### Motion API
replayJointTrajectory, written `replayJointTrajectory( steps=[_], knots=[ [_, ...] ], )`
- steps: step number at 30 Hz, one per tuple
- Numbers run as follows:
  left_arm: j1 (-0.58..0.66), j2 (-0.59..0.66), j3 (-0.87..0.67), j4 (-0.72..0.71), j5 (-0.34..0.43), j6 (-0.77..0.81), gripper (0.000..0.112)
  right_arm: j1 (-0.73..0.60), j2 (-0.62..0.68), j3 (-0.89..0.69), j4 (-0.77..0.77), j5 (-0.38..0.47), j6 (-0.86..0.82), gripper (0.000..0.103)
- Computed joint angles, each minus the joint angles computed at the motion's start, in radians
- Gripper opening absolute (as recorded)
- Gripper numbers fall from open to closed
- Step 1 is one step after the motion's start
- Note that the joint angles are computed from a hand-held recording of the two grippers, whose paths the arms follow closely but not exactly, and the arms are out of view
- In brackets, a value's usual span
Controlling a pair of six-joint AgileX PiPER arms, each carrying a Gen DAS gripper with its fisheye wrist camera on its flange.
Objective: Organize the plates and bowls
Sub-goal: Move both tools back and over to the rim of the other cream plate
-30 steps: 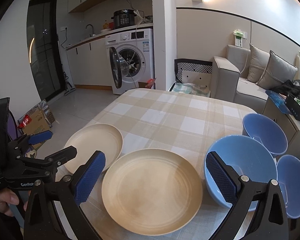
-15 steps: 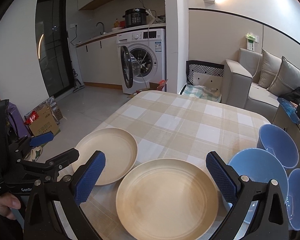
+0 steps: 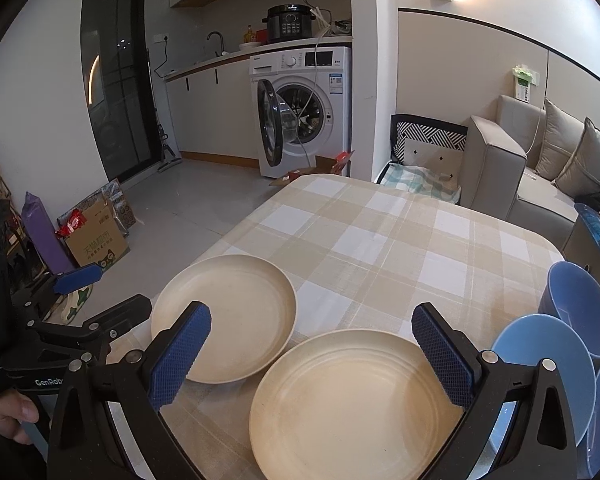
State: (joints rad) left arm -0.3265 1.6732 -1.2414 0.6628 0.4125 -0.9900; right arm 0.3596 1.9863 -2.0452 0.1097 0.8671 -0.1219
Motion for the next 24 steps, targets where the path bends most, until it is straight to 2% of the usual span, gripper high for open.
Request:
replayJointTrajectory(
  steps=[14, 24],
  knots=[
    [0.051, 0.006, 0.035, 0.024, -0.008, -0.051, 0.103, 0.025, 0.162, -0.21, -0.004, 0.103, 0.021, 0.102],
    [0.078, 0.058, 0.006, 0.012, -0.002, -0.037, 0.103, 0.033, 0.321, -0.451, 0.013, 0.24, 0.015, 0.102]
  ],
)
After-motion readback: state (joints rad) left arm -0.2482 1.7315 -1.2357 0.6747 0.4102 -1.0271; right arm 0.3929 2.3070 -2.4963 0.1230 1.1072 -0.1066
